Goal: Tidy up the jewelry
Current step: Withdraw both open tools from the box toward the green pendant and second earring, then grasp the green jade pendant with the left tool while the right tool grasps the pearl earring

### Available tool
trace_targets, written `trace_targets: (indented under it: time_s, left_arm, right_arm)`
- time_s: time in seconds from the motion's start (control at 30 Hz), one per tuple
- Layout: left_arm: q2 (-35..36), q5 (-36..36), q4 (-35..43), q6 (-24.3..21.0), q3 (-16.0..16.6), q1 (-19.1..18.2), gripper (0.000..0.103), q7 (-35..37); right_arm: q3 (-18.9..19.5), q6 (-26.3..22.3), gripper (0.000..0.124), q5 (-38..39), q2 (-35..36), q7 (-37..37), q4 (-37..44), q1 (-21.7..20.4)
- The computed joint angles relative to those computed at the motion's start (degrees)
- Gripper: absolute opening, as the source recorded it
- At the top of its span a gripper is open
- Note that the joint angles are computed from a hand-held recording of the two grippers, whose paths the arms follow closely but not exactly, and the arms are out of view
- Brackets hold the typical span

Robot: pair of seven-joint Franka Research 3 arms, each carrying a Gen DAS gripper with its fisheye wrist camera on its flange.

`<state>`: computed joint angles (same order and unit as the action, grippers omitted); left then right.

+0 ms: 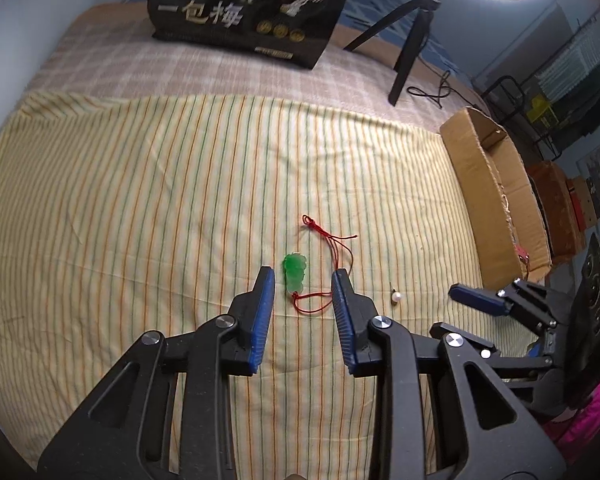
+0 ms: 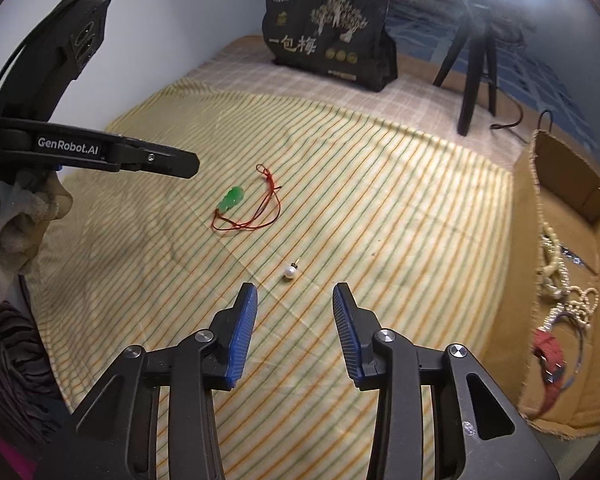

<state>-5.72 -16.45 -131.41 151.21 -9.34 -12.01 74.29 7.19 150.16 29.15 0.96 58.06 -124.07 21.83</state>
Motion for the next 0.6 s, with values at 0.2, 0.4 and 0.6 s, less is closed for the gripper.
trace_targets:
  time_s: [0.2,0.4,0.6]
  left_arm:
    - [2.9,-1.6,1.7,-1.3,-0.1,0.8,0.029,0.1]
    - [5.1,0.0,3.4,-2.1,-1.1,1.4,0.029,-0.6]
    - [7.6,2.8,5.4,-3.0,-2.0,1.8,0.029,-1.9]
  right_arm:
    - [0.2,-0.7,0.031,-0.3,2.4,0.4,1.6,0.1]
    - [0.3,-0.9,0.031,-1.8,3.7,1.4,2.6,0.0]
    - [0.4,-0.9,0.031,-2.7,4.7,2.3,3.4,0.0]
